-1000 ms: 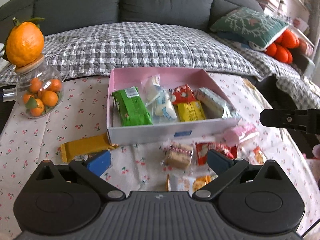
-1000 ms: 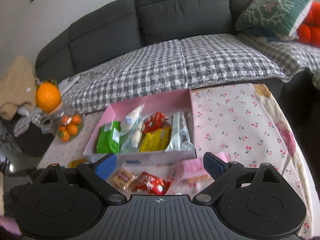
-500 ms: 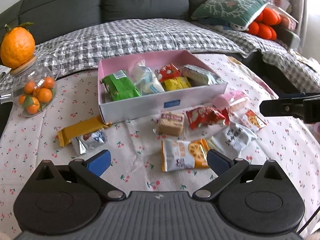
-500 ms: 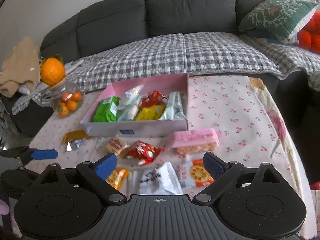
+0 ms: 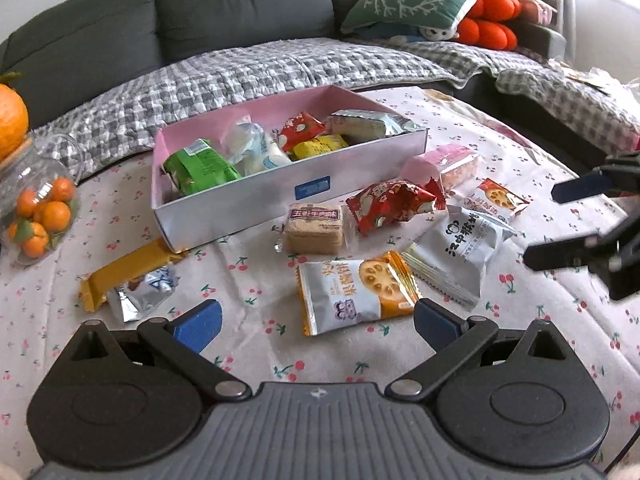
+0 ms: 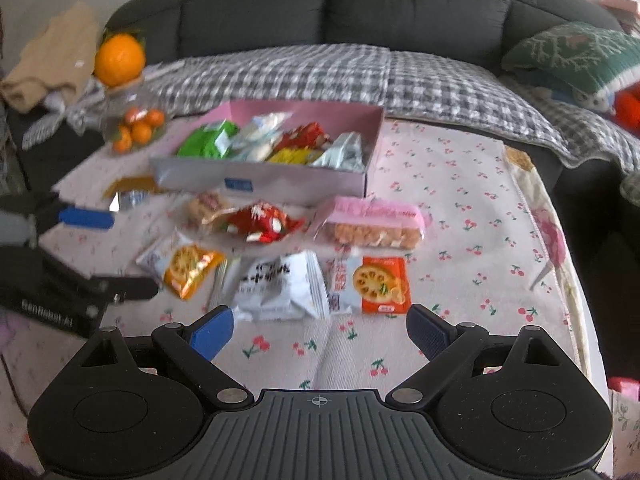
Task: Organize snacks
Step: 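Withdraw both grippers from the box toward the remaining snacks, then grasp the white-orange biscuit packet with the left gripper while the right grasps the white silver packet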
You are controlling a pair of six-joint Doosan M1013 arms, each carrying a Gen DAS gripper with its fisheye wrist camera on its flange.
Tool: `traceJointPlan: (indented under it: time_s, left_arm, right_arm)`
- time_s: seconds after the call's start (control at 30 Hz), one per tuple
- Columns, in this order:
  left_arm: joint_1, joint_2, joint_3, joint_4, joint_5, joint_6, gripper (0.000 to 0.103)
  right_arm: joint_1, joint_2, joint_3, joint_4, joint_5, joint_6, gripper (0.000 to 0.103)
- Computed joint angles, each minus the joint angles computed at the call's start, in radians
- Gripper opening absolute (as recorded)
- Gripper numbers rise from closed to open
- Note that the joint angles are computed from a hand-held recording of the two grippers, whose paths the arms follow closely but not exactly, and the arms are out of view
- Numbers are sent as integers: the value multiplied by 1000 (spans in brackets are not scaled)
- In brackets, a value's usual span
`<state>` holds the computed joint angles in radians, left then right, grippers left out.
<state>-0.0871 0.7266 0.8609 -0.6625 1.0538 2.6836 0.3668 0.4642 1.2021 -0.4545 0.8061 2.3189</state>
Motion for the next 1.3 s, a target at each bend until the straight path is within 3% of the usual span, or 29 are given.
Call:
traceJointPlan:
  time_s: [0.17, 0.33, 0.6, 0.67, 1.13, 1.3]
  left_arm:
    - [-10, 25, -50, 32, 63, -122, 98]
    - [-21, 25, -51, 53, 73, -140, 87]
    - [-21, 36, -71, 48, 93, -170, 52]
    - [-17, 45, -90, 44, 113, -187, 48]
    - [12, 61, -125, 47, 139, -218, 44]
    - [17, 67, -137, 46, 154, -232, 41]
  right_arm:
    - [0, 10, -11, 19, 2, -37, 95]
    - [-5, 21, -23, 67, -6, -92, 95]
    - [-8, 42, -48, 151, -13, -170, 95]
    - [-10, 48, -57, 174, -14, -172, 95]
    - [-1, 118, -164, 137, 84, -168, 94]
    - [-2, 135, -201, 150, 105, -168, 78]
